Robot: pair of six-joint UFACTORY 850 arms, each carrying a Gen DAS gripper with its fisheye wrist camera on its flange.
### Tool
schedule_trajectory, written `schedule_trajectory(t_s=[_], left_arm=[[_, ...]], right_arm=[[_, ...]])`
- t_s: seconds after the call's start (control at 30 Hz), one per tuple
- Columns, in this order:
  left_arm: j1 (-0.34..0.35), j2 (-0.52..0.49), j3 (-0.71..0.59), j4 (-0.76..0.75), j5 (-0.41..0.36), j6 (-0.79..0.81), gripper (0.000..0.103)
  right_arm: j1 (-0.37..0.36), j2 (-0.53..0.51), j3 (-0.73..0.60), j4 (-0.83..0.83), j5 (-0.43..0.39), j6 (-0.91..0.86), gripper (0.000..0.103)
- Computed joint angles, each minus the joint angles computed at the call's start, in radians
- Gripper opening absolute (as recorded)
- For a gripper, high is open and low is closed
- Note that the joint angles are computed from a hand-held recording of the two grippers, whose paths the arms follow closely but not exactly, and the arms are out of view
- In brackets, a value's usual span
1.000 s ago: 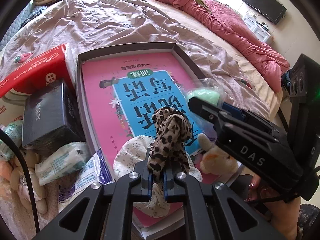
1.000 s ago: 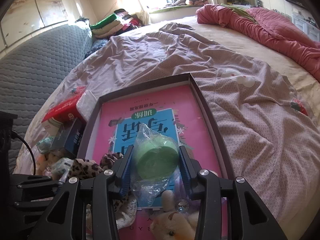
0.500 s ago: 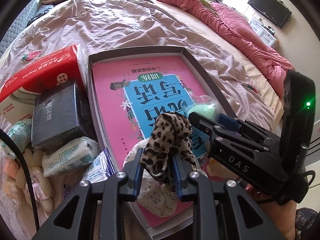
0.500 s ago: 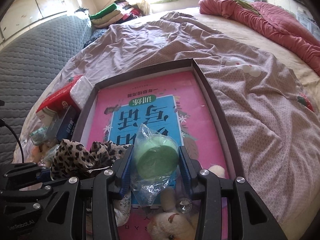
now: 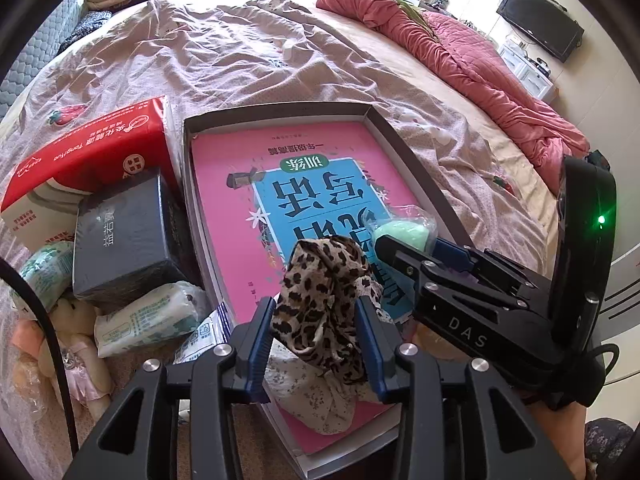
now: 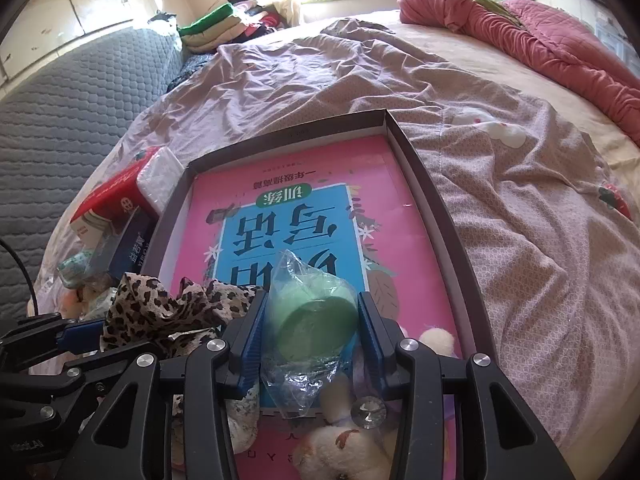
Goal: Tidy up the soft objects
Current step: 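Lower the leopard scrunchie onto the tray and open the left gripper while the right gripper releases the green bag, then withdraw both open grippers from the tray toward the pile of packaged items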
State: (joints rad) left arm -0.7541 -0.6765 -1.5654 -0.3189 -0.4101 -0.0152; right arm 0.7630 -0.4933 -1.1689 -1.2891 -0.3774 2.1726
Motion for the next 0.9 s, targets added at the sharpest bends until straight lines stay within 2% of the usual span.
schedule_trajectory(t_s=[0.13,0.23,0.33,0.53,0.6,0.9], left_arm=[[0.000,0.001,0.001,0.002,0.001,0.003,0.043],[-0.002,0.006,0.006,0.010,0.005,-0.002,0.049],[-0.004,0.007,0.005,0.022,0.006,-0.012,0.052],[-0.008,0.012,0.009,0.032,0.012,-0.015,0.060],[-0.009,0.020,0.017,0.037,0.025,-0.014,0.065],[-0.018,0.057,0.050,0.096,0.072,-0.076,0.074]], right_arm=[[0.002,0.003,0.001,0.003,-0.008,-0.001,0.046],[0.003,0.006,0.002,0.007,-0.015,-0.002,0.049],[0.003,0.008,0.004,0.007,-0.020,0.002,0.055],[0.015,0.028,0.019,-0.071,-0.077,0.088,0.064],[0.017,0.037,0.029,-0.105,-0.090,0.128,0.065],[0.039,0.065,0.052,-0.173,-0.184,0.201,0.074]])
